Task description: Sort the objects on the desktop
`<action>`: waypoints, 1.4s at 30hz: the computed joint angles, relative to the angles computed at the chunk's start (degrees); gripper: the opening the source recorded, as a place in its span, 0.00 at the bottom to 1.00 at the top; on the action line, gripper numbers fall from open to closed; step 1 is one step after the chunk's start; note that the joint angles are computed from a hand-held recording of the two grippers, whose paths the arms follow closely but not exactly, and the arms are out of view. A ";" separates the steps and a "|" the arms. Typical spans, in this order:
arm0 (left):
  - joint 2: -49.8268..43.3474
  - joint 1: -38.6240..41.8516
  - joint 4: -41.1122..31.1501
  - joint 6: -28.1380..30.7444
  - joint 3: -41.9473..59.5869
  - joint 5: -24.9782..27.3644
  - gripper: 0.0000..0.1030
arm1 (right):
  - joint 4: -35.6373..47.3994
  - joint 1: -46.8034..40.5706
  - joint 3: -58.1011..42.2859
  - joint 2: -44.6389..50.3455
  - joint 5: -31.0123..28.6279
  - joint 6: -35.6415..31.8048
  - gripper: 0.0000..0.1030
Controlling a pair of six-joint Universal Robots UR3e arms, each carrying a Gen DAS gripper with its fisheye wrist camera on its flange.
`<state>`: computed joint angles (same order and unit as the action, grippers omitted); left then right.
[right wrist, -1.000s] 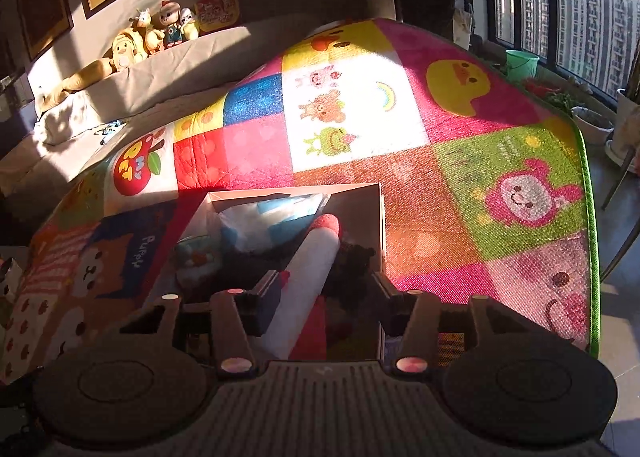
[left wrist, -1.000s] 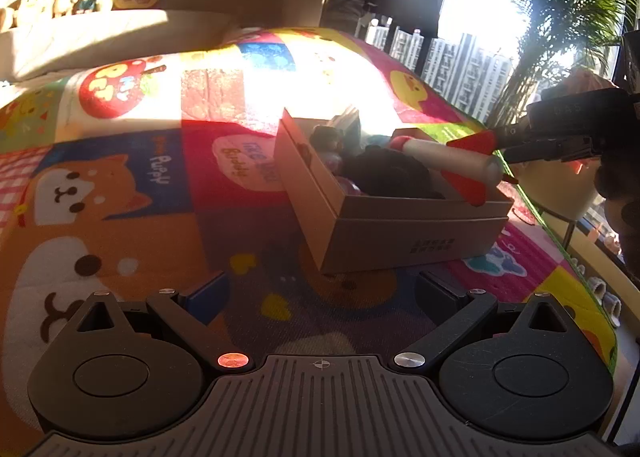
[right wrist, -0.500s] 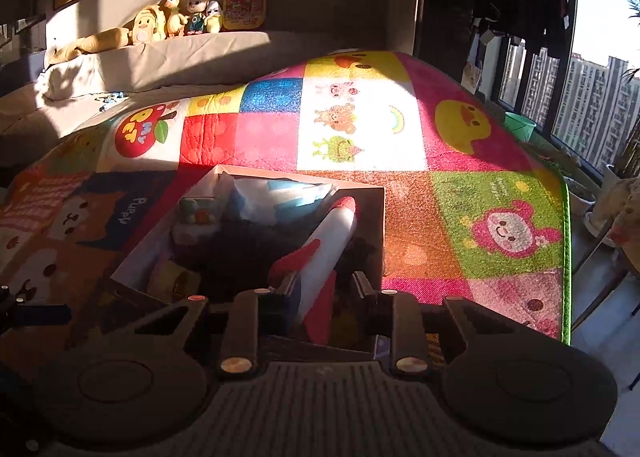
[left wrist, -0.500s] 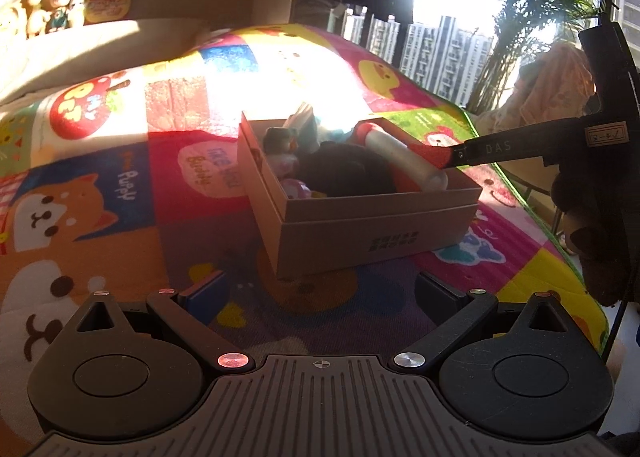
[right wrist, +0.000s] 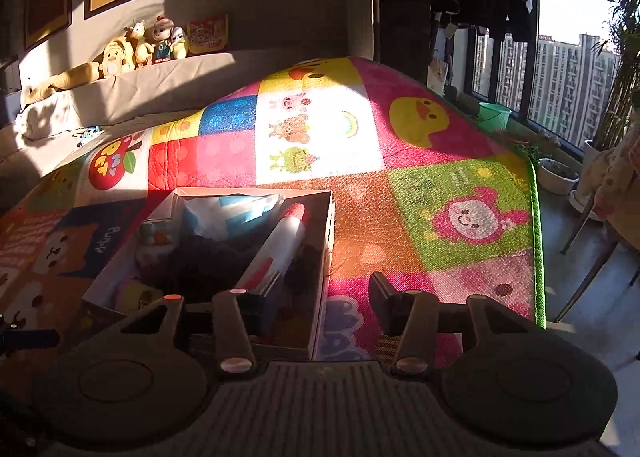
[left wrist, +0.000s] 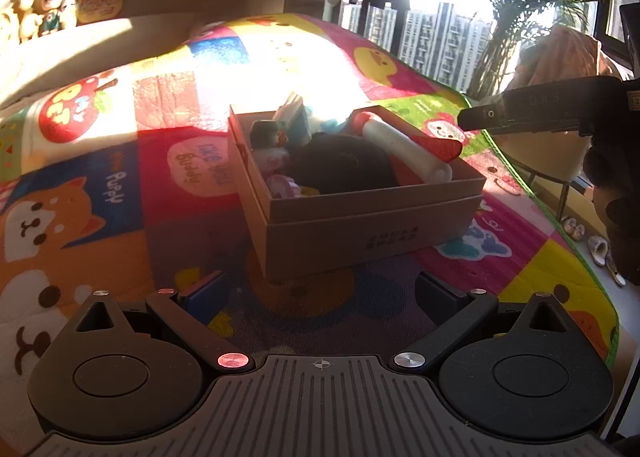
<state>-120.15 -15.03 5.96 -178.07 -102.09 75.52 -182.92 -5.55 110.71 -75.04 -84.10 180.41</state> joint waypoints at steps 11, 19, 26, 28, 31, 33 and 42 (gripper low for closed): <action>0.06 -0.15 -1.24 0.53 1.03 1.07 0.99 | 16.75 5.83 -34.09 23.46 -4.28 1.75 0.24; -1.44 0.54 -2.11 -0.65 2.76 0.45 0.99 | 12.62 5.83 -28.41 21.94 -4.13 -2.30 0.23; -2.92 0.24 -3.96 -0.85 5.55 1.39 0.99 | 7.16 3.46 -20.38 16.12 -0.71 -2.13 0.47; -3.52 0.33 -4.77 -1.26 6.71 1.53 0.99 | 2.77 2.15 -15.94 13.73 0.20 -0.24 0.82; -5.12 0.17 -6.23 -2.09 9.43 2.00 0.99 | 4.09 -0.58 -12.50 11.08 4.23 1.98 0.90; -6.33 0.02 -7.64 -2.34 11.74 2.04 0.99 | 7.70 -3.23 -10.92 9.93 9.70 4.10 0.94; -9.18 1.18 -9.82 -2.52 16.52 -2.08 0.99 | 11.38 -6.84 -12.88 14.09 23.24 15.54 1.00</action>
<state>-129.33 -13.85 -3.86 -180.59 -85.57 73.44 -171.54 -12.39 97.84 -60.95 -60.86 195.95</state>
